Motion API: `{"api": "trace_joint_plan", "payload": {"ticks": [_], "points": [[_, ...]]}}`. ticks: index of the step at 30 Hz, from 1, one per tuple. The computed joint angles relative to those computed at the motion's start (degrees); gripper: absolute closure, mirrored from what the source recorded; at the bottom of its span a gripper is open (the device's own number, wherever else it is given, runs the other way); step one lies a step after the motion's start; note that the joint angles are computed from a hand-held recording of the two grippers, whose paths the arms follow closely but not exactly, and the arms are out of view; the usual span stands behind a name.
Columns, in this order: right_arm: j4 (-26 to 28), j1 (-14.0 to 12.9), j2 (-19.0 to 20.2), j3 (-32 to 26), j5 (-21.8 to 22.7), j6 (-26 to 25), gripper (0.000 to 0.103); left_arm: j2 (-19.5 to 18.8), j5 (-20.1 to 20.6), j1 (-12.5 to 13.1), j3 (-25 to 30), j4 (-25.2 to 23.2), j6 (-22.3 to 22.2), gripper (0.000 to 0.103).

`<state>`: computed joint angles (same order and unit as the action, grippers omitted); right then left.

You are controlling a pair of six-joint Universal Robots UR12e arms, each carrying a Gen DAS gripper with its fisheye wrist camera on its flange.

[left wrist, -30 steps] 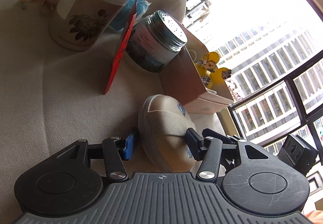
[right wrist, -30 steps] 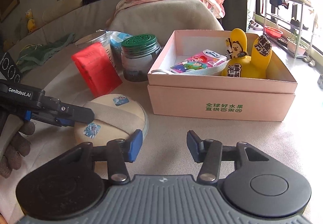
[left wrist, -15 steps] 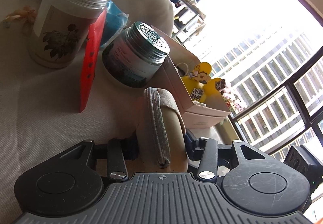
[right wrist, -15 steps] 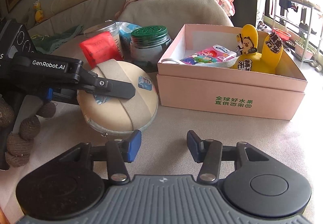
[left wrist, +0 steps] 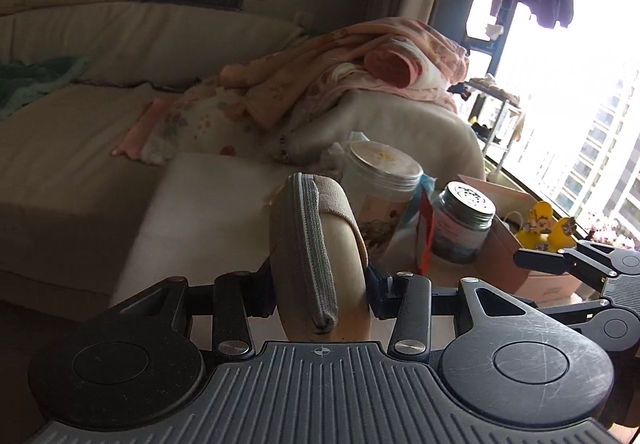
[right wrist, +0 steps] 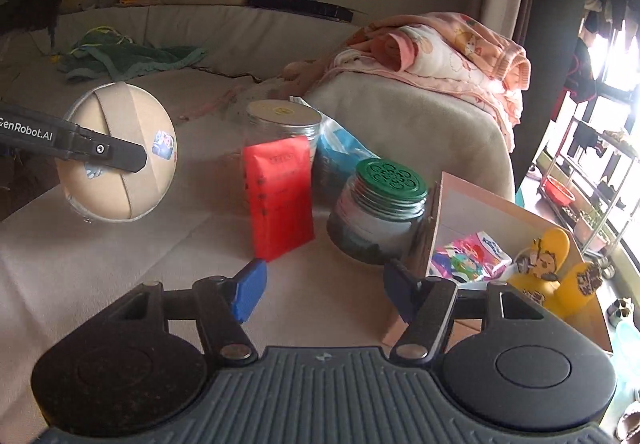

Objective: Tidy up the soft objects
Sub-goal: 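Grasp the red packet with the right gripper while the left gripper holds the beige case, then carry the red packet and beige case into the pink box and open both grippers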

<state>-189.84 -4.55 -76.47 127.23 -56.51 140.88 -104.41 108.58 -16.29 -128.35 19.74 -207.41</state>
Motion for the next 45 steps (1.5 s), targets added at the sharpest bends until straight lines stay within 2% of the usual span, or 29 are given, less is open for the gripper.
{"api": "trace_joint_plan", "payload": {"ticks": [3, 5, 7, 9, 10, 11, 13, 14, 16, 18, 20, 22, 25, 28, 32, 37, 38, 41, 42, 44, 45], "points": [[-0.52, 3.90, 1.86, -2.16, -1.91, 0.76, 0.039, 1.14, 1.69, 0.43, 0.17, -6.14, -1.21, 0.056], [-0.31, 5.84, 3.09, -3.64, -3.54, 2.08, 0.042, 1.24, -0.13, 1.20, -0.57, -5.65, 0.00, 0.056], [-0.33, 7.37, 4.40, -5.04, -5.80, 3.15, 0.046, 1.11, -2.50, 2.13, -1.34, -4.13, -0.68, 0.055], [-0.03, 8.35, 5.37, -6.25, -8.51, 3.85, 0.055, 0.66, -4.37, 2.93, -2.05, -1.48, -0.79, 0.055], [0.61, 8.47, 5.64, -6.70, -9.35, 4.26, 0.064, 0.58, -5.34, 3.37, -2.33, -0.73, -1.01, 0.056], [1.43, 8.52, 5.79, -7.17, -9.88, 4.63, 0.076, 0.50, -6.61, 3.89, -2.48, -0.69, -1.37, 0.056], [3.21, 8.39, 5.99, -8.10, -10.93, 5.61, 0.090, 0.96, -9.47, 4.86, -2.48, -3.58, -1.95, 0.053], [3.07, 8.03, 6.11, -8.36, -10.98, 6.00, 0.096, 1.13, -10.85, 5.25, -2.44, -4.88, -2.16, 0.053], [4.92, 7.24, 5.97, -9.27, -9.31, 6.35, 0.097, 1.09, -12.51, 5.67, -2.72, -4.55, -4.11, 0.058], [6.39, 6.68, 5.86, -10.33, -7.77, 6.38, 0.098, 1.09, -10.59, 4.98, -2.00, -4.53, -3.85, 0.058], [6.99, 6.04, 5.66, -11.37, -5.72, 6.91, 0.098, 0.84, -8.82, 4.28, -1.08, -1.85, -2.25, 0.058], [9.02, 4.99, 4.98, -12.66, -2.76, 7.98, 0.098, 1.09, -8.55, 3.91, 0.55, -1.20, -0.15, 0.058], [9.97, 2.49, 3.60, -14.18, 2.75, 9.13, 0.098, 0.68, -7.80, 2.65, 4.68, -0.66, 5.34, 0.058], [10.00, -0.77, 2.38, -15.65, 7.39, 11.06, 0.098, -0.72, -11.04, 1.59, 9.65, -0.67, 9.11, 0.058], [8.06, -5.16, 1.50, -16.95, 8.72, 14.40, 0.098, -4.35, -15.58, -0.48, 16.82, -2.32, 12.49, 0.058], [3.41, -9.75, 1.18, -16.45, 5.57, 16.86, 0.098, -10.17, -25.91, -1.82, 25.70, -8.98, 10.14, 0.058], [3.35, -10.27, 1.22, -16.30, 5.08, 16.98, 0.098, -11.04, -27.58, -1.88, 26.85, -10.09, 9.17, 0.058], [4.31, -11.90, 1.85, -16.11, 4.01, 17.46, 0.098, -13.99, -36.22, -0.85, 29.61, -13.21, 4.60, 0.057], [4.92, -12.18, 2.09, -16.16, 3.98, 17.59, 0.098, -14.85, -38.29, -0.54, 30.47, -16.02, 4.54, 0.057], [6.28, -12.59, 2.71, -16.32, 4.02, 17.60, 0.098, -15.44, -36.42, -0.94, 31.43, -21.39, 7.18, 0.058], [6.94, -12.59, 2.99, -16.49, 4.01, 17.47, 0.098, -15.62, -33.64, -1.29, 31.57, -23.39, 9.25, 0.058]]}}
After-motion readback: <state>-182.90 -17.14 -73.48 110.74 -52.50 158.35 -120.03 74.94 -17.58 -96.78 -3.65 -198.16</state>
